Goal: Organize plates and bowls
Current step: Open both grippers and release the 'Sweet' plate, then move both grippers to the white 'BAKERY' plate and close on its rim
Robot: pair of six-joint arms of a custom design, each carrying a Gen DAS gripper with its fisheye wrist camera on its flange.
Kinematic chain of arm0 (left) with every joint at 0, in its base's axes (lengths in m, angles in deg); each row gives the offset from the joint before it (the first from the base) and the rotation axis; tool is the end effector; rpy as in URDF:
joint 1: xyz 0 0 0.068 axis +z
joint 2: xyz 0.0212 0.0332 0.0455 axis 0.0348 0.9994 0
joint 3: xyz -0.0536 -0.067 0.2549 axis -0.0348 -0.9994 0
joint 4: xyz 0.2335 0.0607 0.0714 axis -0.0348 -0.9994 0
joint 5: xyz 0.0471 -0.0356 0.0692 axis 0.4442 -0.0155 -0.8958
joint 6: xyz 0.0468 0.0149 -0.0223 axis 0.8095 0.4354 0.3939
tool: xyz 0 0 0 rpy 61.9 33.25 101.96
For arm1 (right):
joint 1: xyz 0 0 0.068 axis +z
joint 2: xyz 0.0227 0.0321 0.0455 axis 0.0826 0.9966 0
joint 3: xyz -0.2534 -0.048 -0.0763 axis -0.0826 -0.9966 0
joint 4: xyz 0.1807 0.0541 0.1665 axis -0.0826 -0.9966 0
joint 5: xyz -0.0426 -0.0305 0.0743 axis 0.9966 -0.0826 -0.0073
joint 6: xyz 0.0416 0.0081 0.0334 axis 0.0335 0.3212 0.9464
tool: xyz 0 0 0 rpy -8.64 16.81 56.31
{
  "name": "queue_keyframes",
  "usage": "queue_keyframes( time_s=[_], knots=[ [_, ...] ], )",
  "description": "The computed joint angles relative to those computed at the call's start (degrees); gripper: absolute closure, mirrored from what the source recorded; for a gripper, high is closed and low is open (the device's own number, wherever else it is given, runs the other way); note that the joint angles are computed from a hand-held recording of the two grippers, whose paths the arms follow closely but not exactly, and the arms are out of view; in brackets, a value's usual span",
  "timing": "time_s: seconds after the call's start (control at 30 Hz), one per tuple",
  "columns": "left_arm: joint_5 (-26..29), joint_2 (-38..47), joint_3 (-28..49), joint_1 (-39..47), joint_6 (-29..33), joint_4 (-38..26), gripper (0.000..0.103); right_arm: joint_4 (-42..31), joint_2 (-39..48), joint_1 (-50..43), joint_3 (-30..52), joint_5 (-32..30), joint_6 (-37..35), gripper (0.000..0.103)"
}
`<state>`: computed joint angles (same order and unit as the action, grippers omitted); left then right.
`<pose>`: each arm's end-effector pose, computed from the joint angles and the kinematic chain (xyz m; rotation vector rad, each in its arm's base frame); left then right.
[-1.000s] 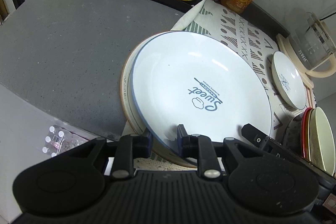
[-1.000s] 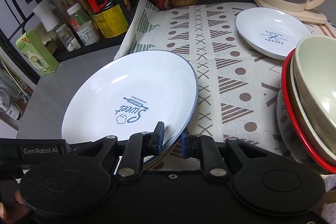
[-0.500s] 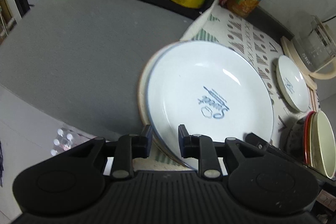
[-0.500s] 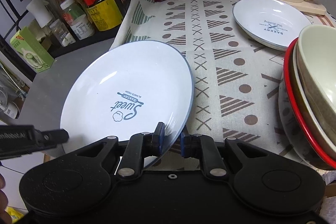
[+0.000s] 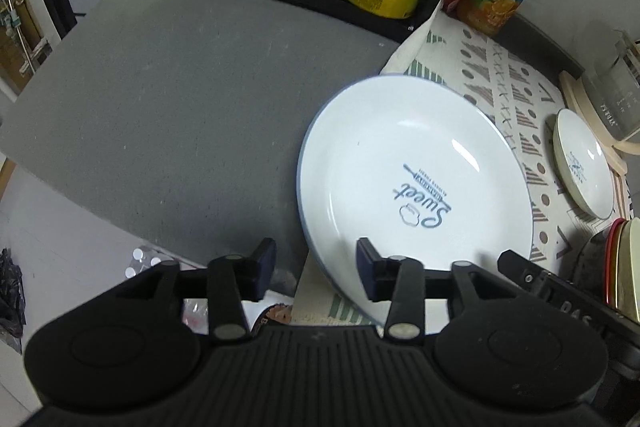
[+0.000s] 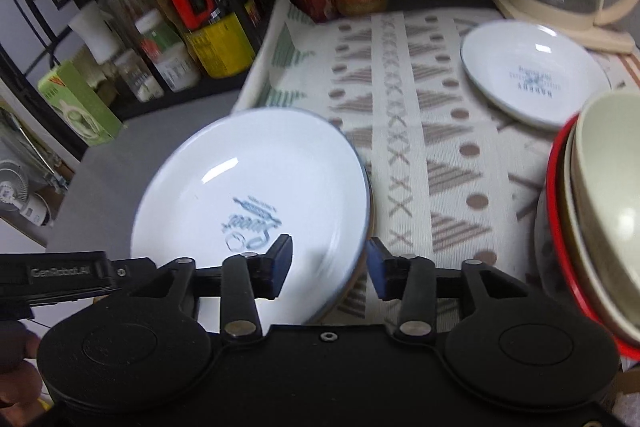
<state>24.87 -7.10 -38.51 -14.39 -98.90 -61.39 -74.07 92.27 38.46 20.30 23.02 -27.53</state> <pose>0.2078 -0.0593 0.2001 -0.3996 2.7128 -0.1777 0.1900 0.1237 0.1581 0.0513 2.5940 0.3613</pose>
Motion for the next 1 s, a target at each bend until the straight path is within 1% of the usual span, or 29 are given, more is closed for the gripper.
queue_keyframes(
  time_s=[0.07,0.17,0.23,0.3,0.33,0.4,0.47,0.8,1.0],
  knots=[
    [-0.74,0.58,0.99,-0.2,0.16,-0.24,0.053,-0.58,-0.99,-0.65,0.45,0.04,-0.85,0.06],
    [-1.46,1.12,2.75,-0.3,0.4,-0.44,0.047,-1.65,-3.16,-1.94,1.14,0.34,-2.05,0.053],
    [-1.97,1.6,4.2,-0.57,0.71,-0.6,0.041,-2.29,-4.92,-3.58,1.66,0.31,-3.21,0.049],
    [-2.61,2.11,5.7,-1.07,0.77,-0.68,0.034,-3.04,-6.8,-5.56,2.21,0.19,-4.47,0.04],
    [-2.78,2.38,6.4,-1.29,0.9,-0.6,0.032,-3.45,-7.71,-6.54,2.51,0.27,-4.95,0.038],
    [-2.74,2.95,7.74,-1.69,1.13,-0.29,0.026,-4.08,-9.46,-8.61,3.0,0.45,-5.68,0.027],
    [-2.63,3.82,9.17,-2.25,1.15,0.01,0.022,-4.61,-10.92,-10.43,3.3,0.82,-5.98,0.02],
    [-1.59,12.07,17.82,-6.95,2.69,3.02,0.021,-4.45,-13.56,-21.09,3.73,0.07,-6.97,0.012],
    [-0.57,18.26,24.67,-10.06,4.2,4.52,0.021,-3.83,-12.56,-28.2,4.18,-0.73,-7.96,0.012]
  ],
)
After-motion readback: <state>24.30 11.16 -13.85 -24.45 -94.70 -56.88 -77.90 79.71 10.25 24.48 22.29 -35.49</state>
